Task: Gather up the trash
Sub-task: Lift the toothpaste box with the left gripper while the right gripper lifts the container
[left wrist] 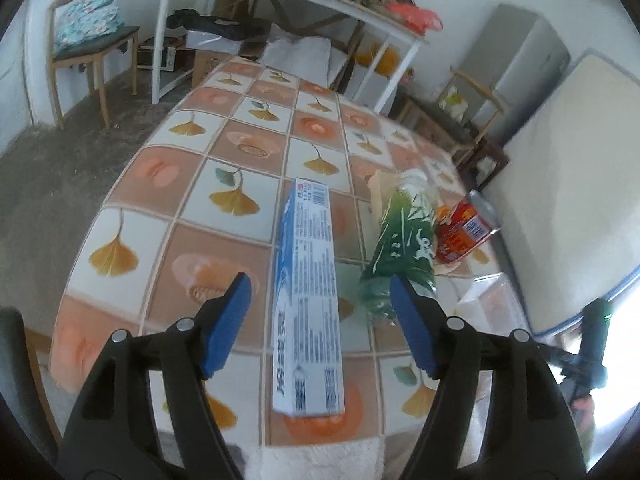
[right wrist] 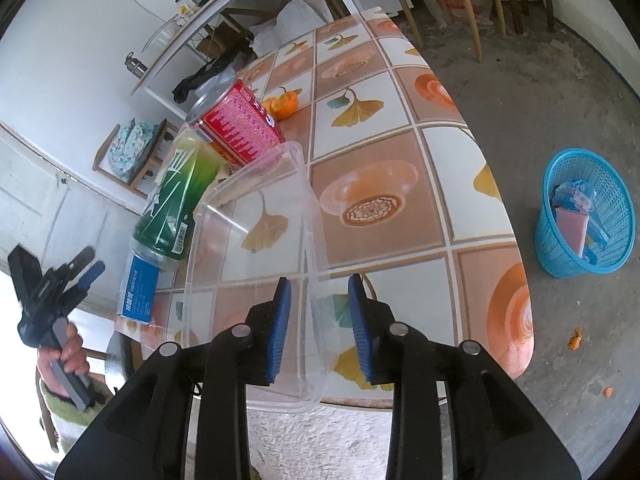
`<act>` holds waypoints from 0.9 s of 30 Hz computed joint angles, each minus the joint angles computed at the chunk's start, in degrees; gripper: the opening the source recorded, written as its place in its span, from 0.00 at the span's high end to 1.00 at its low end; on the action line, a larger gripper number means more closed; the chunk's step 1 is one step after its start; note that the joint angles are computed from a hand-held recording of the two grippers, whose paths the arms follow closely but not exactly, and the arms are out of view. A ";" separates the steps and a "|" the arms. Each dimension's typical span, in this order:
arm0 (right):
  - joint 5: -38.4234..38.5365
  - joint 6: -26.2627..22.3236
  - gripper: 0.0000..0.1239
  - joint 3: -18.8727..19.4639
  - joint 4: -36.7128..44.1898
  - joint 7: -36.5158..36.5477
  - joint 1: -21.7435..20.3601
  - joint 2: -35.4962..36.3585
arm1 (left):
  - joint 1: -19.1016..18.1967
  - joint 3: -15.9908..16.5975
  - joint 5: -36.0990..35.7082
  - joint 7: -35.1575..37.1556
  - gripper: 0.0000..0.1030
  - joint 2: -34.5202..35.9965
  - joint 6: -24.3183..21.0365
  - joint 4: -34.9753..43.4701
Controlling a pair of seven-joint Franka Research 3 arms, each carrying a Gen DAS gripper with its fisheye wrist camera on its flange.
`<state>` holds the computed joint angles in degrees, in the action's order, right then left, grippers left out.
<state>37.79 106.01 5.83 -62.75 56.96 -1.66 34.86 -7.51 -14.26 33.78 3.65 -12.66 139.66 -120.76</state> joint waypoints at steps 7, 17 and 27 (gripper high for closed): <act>-0.54 0.78 0.76 0.04 0.16 -1.80 0.23 -0.40 | -1.85 1.11 -3.95 11.50 0.35 9.15 -11.35 9.90; -6.60 2.36 0.76 -0.41 5.14 -4.14 3.98 2.23 | -2.66 2.56 -4.82 13.28 0.58 10.17 -12.80 10.02; -11.06 8.23 0.87 -1.33 0.73 -2.92 6.48 0.08 | -1.63 2.51 -3.48 9.62 0.68 6.73 -6.43 4.46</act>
